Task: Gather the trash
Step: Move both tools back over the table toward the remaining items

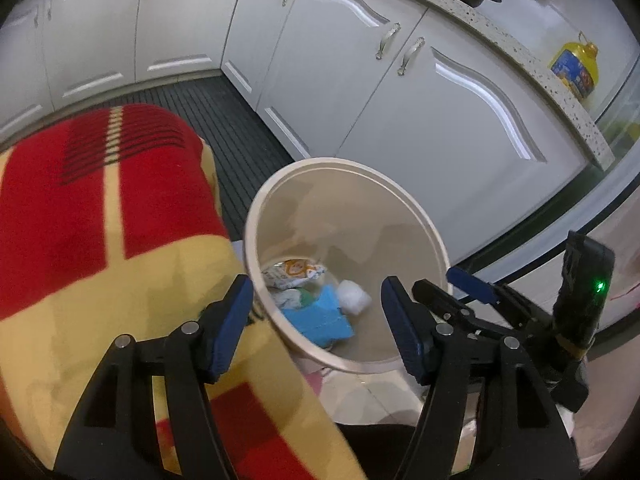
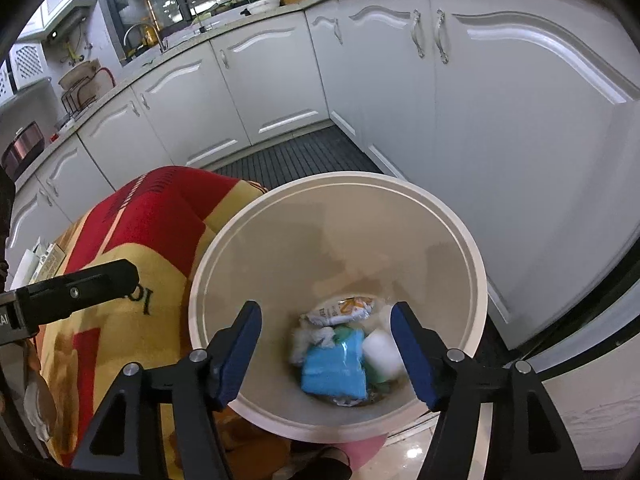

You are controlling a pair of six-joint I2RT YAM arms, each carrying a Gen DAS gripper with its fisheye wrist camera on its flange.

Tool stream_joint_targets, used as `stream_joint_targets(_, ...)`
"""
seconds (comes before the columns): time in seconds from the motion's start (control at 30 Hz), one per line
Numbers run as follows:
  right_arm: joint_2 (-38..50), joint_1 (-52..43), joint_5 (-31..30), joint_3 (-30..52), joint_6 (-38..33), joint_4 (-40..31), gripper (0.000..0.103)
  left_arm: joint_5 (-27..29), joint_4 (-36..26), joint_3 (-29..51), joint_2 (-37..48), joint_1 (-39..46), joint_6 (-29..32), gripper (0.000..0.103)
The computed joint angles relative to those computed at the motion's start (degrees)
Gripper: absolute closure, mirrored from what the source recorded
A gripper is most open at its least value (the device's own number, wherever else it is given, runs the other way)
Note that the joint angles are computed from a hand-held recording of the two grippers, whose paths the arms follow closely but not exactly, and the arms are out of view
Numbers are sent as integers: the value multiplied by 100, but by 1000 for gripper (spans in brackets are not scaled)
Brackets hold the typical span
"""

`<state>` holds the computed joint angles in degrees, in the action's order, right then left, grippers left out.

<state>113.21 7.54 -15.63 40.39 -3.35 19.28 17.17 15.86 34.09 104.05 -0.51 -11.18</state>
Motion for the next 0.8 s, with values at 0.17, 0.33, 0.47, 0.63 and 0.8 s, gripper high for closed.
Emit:
stream_joint_targets(0.17,-98,133,44,-85,-30,35,38,-372,37,-268,-359,-31,37,38)
stream_joint_targets(0.33,-229,293,83,-198,36,66,38,-754,184,-687,-861,40,54,38)
stream_joint_targets(0.47,-404,483,161,-289,100,44,38,-1050,281,-1026,-1300,117,171,38)
stream_joint_targets(0.63,-574,747,232,-363,200,15,38,-1046,286,-1387,-1788,405,305,38)
stream_joint_targets(0.8,-824,1117,329,-448,331,-32,38,-963,227,-1706,-2246,834,539,38)
